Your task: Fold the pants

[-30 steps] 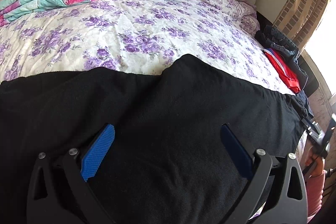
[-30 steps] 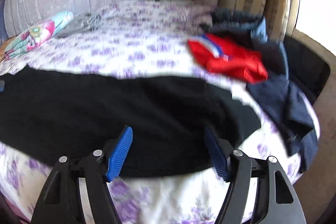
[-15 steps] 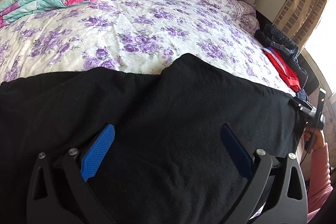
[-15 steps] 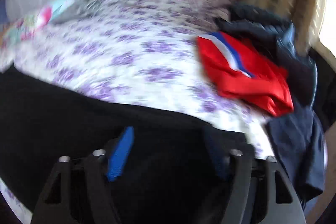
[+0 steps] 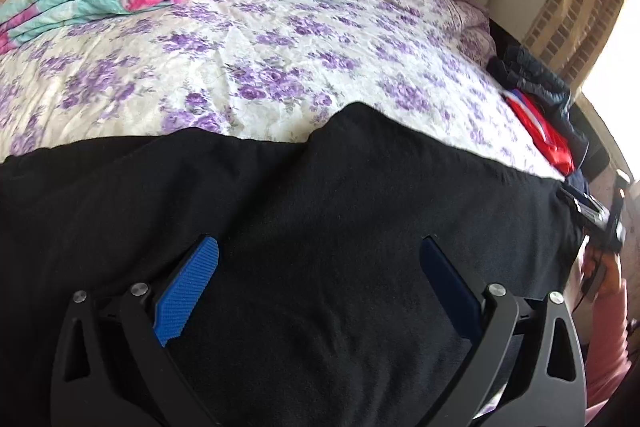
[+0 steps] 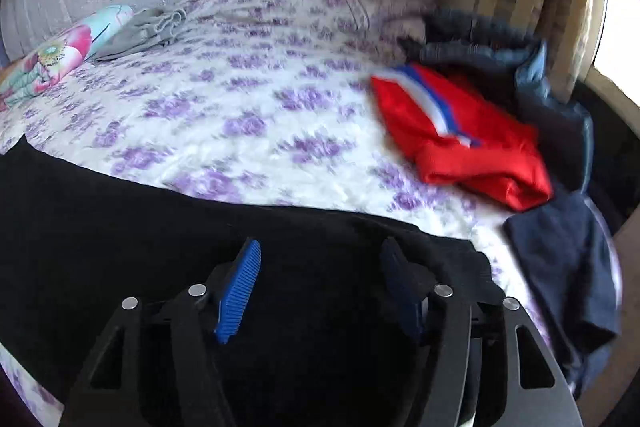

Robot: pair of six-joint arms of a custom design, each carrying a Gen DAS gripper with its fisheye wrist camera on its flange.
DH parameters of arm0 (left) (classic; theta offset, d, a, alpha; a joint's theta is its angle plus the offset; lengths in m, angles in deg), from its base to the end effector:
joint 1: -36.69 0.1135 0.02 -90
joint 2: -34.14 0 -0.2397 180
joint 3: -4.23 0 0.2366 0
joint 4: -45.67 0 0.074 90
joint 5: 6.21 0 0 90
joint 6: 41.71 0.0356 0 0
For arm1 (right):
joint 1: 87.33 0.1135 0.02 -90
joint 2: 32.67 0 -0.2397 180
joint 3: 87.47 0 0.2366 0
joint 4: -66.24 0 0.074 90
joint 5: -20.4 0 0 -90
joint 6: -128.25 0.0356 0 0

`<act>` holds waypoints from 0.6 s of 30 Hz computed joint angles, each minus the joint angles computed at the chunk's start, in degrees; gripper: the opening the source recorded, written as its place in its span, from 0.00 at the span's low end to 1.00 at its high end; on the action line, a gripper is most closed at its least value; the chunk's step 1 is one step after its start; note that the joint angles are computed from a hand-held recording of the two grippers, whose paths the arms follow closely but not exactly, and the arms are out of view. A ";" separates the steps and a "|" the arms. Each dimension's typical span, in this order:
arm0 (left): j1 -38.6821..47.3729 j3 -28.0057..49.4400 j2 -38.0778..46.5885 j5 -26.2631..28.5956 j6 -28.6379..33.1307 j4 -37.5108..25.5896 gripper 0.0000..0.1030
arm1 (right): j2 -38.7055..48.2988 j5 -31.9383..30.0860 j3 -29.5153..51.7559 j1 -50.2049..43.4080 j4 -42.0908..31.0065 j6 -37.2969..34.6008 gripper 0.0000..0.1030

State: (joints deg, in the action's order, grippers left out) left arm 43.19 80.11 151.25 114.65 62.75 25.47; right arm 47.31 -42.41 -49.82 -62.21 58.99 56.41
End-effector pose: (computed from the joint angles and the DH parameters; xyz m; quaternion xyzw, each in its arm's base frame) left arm 0.3569 0.0223 0.0791 0.1303 0.9273 -0.2103 0.2808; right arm 0.2077 0.0794 0.1098 0.0257 0.9154 -0.0812 0.3935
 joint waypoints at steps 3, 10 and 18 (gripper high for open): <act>1.79 -3.66 -5.21 2.12 2.63 1.17 0.96 | 3.07 0.62 2.90 12.95 -0.57 1.27 0.71; 11.79 6.96 3.08 -10.67 2.78 -3.72 0.94 | 8.87 -0.45 3.32 10.81 -1.14 8.22 0.85; 10.60 5.12 -5.32 -3.73 4.54 -5.49 0.92 | 14.80 -2.13 20.75 19.55 -1.60 5.35 0.84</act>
State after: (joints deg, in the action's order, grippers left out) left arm 53.79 85.23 145.93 110.92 67.29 19.98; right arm 62.10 -44.54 -29.07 -42.66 57.39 61.76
